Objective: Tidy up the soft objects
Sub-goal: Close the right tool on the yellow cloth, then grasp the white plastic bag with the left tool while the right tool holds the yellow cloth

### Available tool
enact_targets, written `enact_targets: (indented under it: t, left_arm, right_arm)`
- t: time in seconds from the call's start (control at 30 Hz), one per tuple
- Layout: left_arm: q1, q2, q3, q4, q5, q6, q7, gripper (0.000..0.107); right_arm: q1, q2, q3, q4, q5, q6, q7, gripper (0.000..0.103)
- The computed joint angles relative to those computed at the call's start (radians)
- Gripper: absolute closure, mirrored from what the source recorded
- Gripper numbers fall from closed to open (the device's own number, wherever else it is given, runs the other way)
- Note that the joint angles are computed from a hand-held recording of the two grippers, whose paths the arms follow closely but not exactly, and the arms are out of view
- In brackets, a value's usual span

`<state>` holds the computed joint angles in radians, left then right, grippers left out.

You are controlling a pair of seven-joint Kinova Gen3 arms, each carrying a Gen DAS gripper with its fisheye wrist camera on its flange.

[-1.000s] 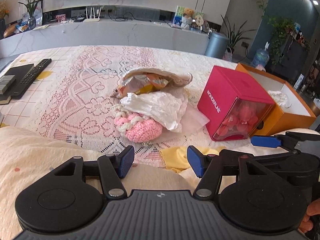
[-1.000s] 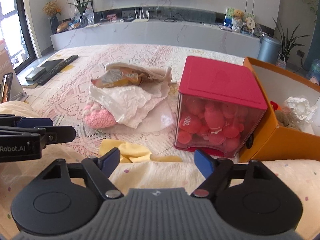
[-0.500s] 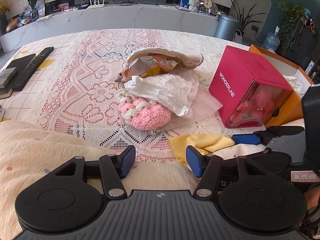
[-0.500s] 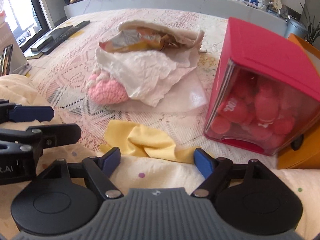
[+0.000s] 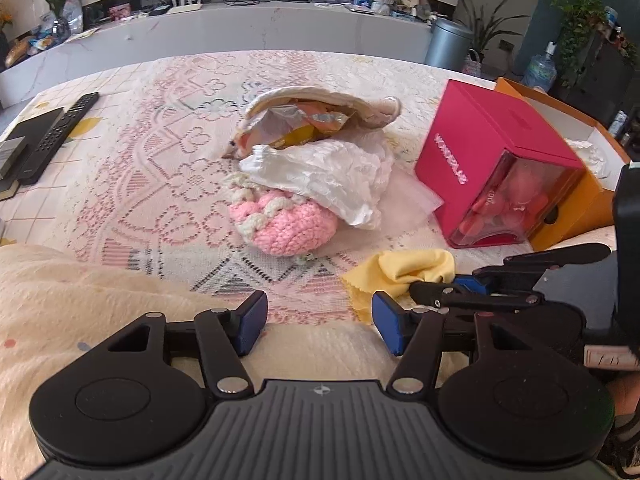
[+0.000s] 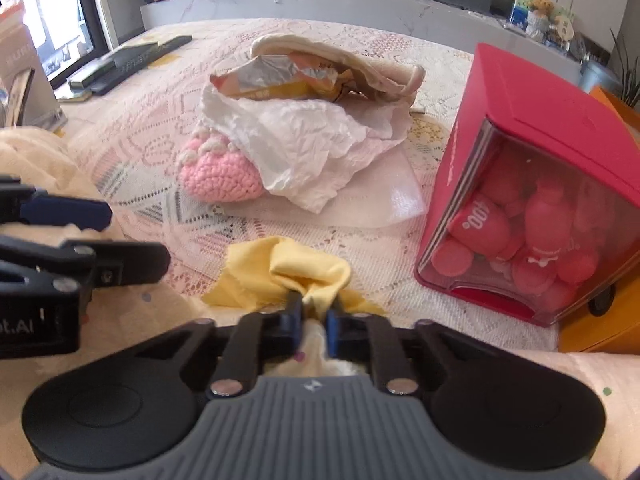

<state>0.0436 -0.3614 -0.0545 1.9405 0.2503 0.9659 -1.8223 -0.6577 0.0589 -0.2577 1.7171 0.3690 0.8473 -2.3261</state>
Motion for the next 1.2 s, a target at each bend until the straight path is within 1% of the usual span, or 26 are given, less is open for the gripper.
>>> enact_targets:
  t: [0.03,0.07,0.1,0.13,0.17,0.2,0.23,0.3,0.33,0.43,0.53,0.67,0.73,0.8,0.87,0.97,1.1,1.13,1.17,1.2]
  left_arm:
    - [0.015,0.01,-0.022,-0.007,0.021,0.007,-0.029,0.041]
    - [0.024,0.02,-0.034,-0.014,0.039,0.01,-0.052,0.043]
    - [0.026,0.03,-0.038,-0.021,0.049,0.01,-0.068,0.045]
    - [0.027,0.044,-0.032,-0.029,0.053,0.005,-0.08,0.047]
    - [0.027,0.059,-0.023,-0.037,0.052,0.0,-0.091,0.047]
    - [0.032,0.079,-0.014,-0.047,0.051,-0.003,-0.11,0.048]
    - [0.039,0.1,-0.009,-0.058,0.055,-0.002,-0.136,0.05]
    - [0.05,0.134,0.008,-0.069,0.059,-0.012,-0.193,0.055]
    - [0.052,0.147,0.027,-0.072,0.041,-0.023,-0.211,0.056]
    - [0.05,0.18,0.092,-0.079,-0.029,-0.056,-0.223,0.058]
    - [0.072,0.225,0.111,-0.1,-0.069,-0.049,-0.237,0.059]
    - [0.085,0.277,0.144,-0.127,-0.141,-0.049,-0.213,0.059]
    - [0.088,0.301,0.127,-0.144,-0.117,-0.042,-0.223,0.058]
    - [0.075,0.321,0.126,-0.159,-0.103,-0.045,-0.222,0.057]
    - [0.067,0.334,0.119,-0.164,-0.075,-0.048,-0.244,0.057]
    - [0.059,0.34,0.117,-0.159,-0.05,-0.065,-0.271,0.053]
    - [0.049,0.337,0.115,-0.15,-0.029,-0.086,-0.27,0.054]
    - [0.049,0.337,0.116,-0.15,-0.031,-0.093,-0.265,0.064]
    - [0.049,0.335,0.117,-0.145,-0.035,-0.104,-0.255,0.071]
    - [0.049,0.334,0.119,-0.146,-0.045,-0.109,-0.236,0.084]
  right_arm:
    - [-0.012,-0.012,0.015,0.003,0.004,-0.002,-0.006,0.096]
    - [-0.042,-0.022,0.042,0.002,0.024,0.005,-0.019,0.096]
    - [-0.063,-0.029,0.053,0.0,0.061,0.019,-0.045,0.096]
    - [-0.066,-0.035,0.047,-0.002,0.092,0.033,-0.069,0.096]
    - [-0.05,-0.037,0.03,-0.008,0.108,0.048,-0.082,0.096]
    - [-0.015,-0.037,0.001,-0.015,0.107,0.064,-0.083,0.096]
    - [0.008,-0.036,-0.009,-0.021,0.089,0.078,-0.078,0.096]
    - [0.033,-0.036,0.007,-0.022,0.026,0.089,-0.061,0.095]
    - [0.047,-0.037,0.013,-0.015,-0.003,0.085,-0.056,0.095]
    - [0.074,-0.045,0.021,0.006,-0.04,0.059,-0.06,0.095]
    - [0.091,-0.052,0.019,0.018,-0.052,0.022,-0.051,0.094]
    - [0.105,-0.045,0.021,0.023,-0.089,0.003,-0.015,0.094]
    - [0.114,-0.048,0.025,0.03,-0.107,-0.01,-0.007,0.094]
    - [0.123,-0.053,0.028,0.038,-0.126,-0.023,0.005,0.093]
    - [0.127,-0.053,0.027,0.043,-0.131,-0.03,0.011,0.093]
    - [0.133,-0.052,0.027,0.049,-0.143,-0.04,0.024,0.093]
    - [0.14,-0.055,0.029,0.059,-0.165,-0.055,0.036,0.093]
    - [0.141,-0.056,0.029,0.061,-0.167,-0.059,0.037,0.093]
    - [0.142,-0.057,0.028,0.063,-0.168,-0.061,0.036,0.093]
    - [0.142,-0.058,0.028,0.065,-0.168,-0.063,0.034,0.093]
